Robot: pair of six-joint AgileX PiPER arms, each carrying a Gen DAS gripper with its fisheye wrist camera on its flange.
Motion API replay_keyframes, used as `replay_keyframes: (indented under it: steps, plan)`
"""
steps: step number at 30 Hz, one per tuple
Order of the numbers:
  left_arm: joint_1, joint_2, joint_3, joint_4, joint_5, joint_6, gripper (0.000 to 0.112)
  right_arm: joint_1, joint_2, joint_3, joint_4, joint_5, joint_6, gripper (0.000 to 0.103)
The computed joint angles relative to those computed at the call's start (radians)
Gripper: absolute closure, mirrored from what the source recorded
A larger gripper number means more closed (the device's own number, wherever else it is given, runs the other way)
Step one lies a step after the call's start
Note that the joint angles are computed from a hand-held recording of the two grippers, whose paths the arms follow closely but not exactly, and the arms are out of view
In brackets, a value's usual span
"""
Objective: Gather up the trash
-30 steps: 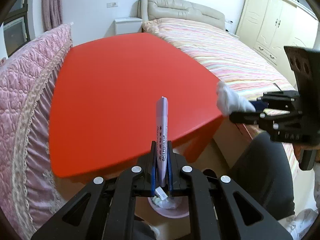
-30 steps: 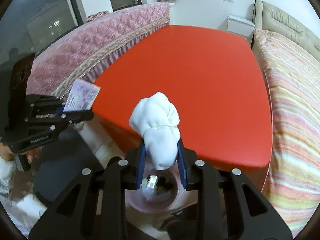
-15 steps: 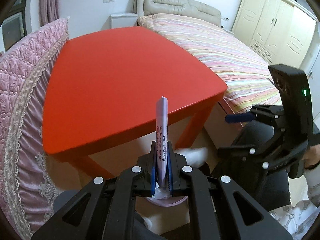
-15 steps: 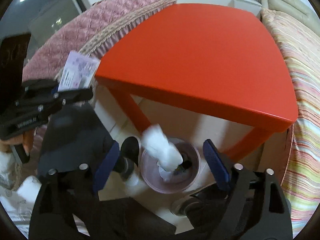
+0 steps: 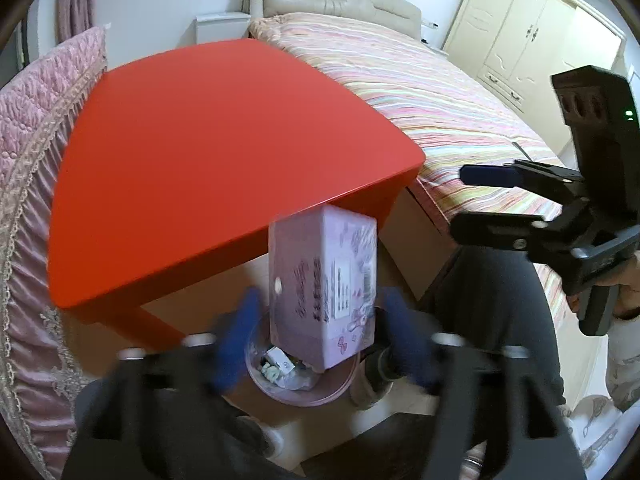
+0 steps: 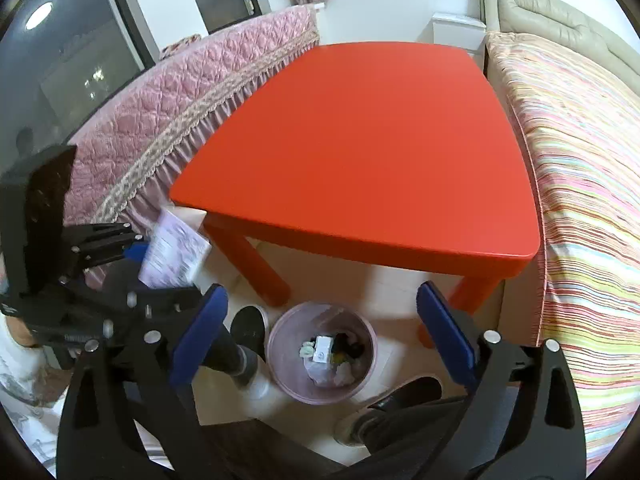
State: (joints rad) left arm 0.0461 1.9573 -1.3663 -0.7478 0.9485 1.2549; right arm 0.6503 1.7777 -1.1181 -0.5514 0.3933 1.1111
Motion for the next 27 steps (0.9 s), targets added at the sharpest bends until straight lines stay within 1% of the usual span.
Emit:
replay_keyframes:
  steps: [1,4,7,12,18,22,27]
  plan:
    - [0.002,0.002,0.003,-0.002,0.000,-0.004,0.027,-0.001,-0.002,0.004,-0.003,-0.001,0.002,0.008]
    - [-0.005,-0.002,0.020,0.015,-0.045,-0.029,0.027,0.000,0.000,0.011,-0.017,-0.010,0.026,0.006]
    - [-0.005,-0.004,0.029,0.025,-0.069,-0.043,0.027,0.001,0.006,0.017,-0.027,-0.019,0.044,0.005]
    - [0.009,-0.002,0.023,0.012,-0.067,-0.050,0.027,0.008,0.018,0.009,-0.035,-0.011,0.060,0.004]
    - [0.021,0.002,0.002,0.008,-0.087,-0.072,0.026,0.000,0.032,-0.019,0.000,-0.008,0.021,0.004]
    - [0.026,0.010,-0.046,0.016,-0.100,-0.115,0.026,-0.017,0.049,-0.079,0.024,0.029,-0.013,0.004]
    - [0.019,0.031,-0.136,0.030,-0.119,-0.163,0.026,-0.049,0.080,-0.193,0.052,0.085,-0.091,0.004]
